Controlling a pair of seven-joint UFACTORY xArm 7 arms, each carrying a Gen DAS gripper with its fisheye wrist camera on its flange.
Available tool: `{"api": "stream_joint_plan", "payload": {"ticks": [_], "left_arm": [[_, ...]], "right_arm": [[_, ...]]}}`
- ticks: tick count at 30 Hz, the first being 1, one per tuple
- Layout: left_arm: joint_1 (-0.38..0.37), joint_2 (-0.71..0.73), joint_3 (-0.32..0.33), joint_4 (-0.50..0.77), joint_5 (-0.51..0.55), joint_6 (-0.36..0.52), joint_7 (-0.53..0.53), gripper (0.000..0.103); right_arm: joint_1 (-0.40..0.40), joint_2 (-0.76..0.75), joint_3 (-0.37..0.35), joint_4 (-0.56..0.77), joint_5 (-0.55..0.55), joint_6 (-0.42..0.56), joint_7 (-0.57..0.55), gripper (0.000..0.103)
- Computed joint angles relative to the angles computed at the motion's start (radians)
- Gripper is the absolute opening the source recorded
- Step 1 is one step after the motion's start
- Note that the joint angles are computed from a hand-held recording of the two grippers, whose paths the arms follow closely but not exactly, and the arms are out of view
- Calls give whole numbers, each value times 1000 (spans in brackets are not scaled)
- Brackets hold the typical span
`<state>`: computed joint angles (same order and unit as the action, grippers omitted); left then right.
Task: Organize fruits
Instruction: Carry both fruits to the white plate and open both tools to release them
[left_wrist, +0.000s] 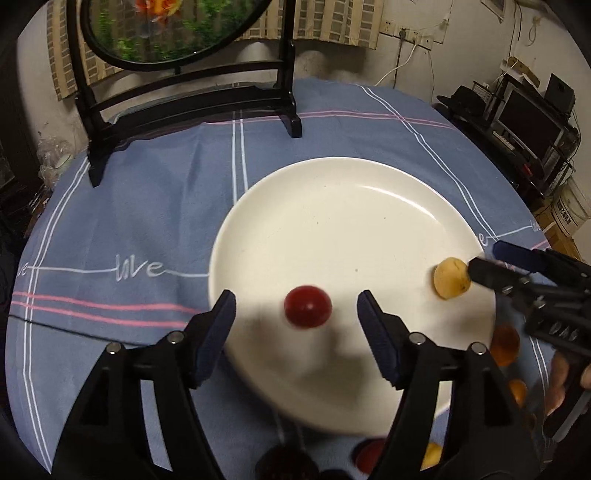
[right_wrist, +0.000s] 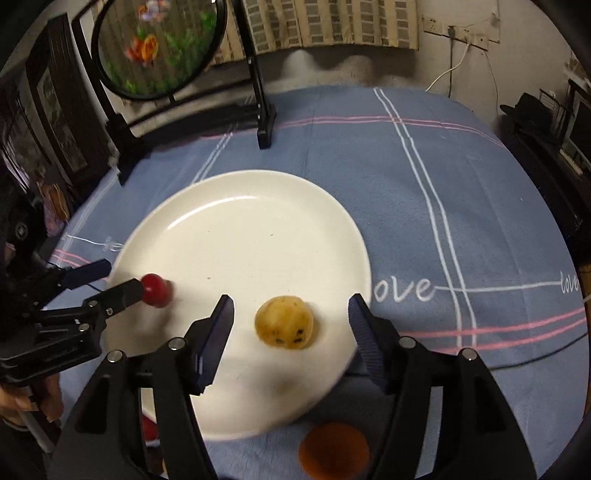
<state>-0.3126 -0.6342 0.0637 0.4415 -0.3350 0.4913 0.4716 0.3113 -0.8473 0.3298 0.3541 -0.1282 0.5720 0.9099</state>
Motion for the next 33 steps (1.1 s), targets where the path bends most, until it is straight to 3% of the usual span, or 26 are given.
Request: {"api": "stream_joint_plan", "payload": {"ticks": [5, 8, 10, 12, 14, 17, 22, 27, 33], "left_arm": [[45, -243, 41, -110, 36, 87, 42, 86], [91, -410, 72, -178, 57, 165, 63, 89], [137, -521, 83, -223, 77, 219, 69, 91], [182, -623, 85, -269, 101, 255, 74, 94], [228, -730, 87, -312, 135, 324, 88, 95], [293, -873, 106, -357, 168, 437, 104, 95], [428, -1012, 194, -384, 192, 635, 144, 95], [576, -1086, 258, -402, 206, 752, 175, 96], [657, -1171, 285, -410, 190, 886, 214, 96]], "right_arm": [[139, -328, 26, -100, 66, 176, 48, 67], [237, -502, 115, -140, 102, 311, 133, 69], [294, -570, 180, -148, 121, 395, 202, 76], [355, -616, 256, -137, 137, 504, 283, 91], [411, -629, 328, -123, 144, 565, 351, 92], [488, -605, 386, -105, 156, 606, 425, 92], [576, -520, 450, -71, 167, 640, 543, 92], [641, -423, 460, -54, 164, 621, 626, 92], [667, -303, 442, -39, 109, 531, 656, 92]]}}
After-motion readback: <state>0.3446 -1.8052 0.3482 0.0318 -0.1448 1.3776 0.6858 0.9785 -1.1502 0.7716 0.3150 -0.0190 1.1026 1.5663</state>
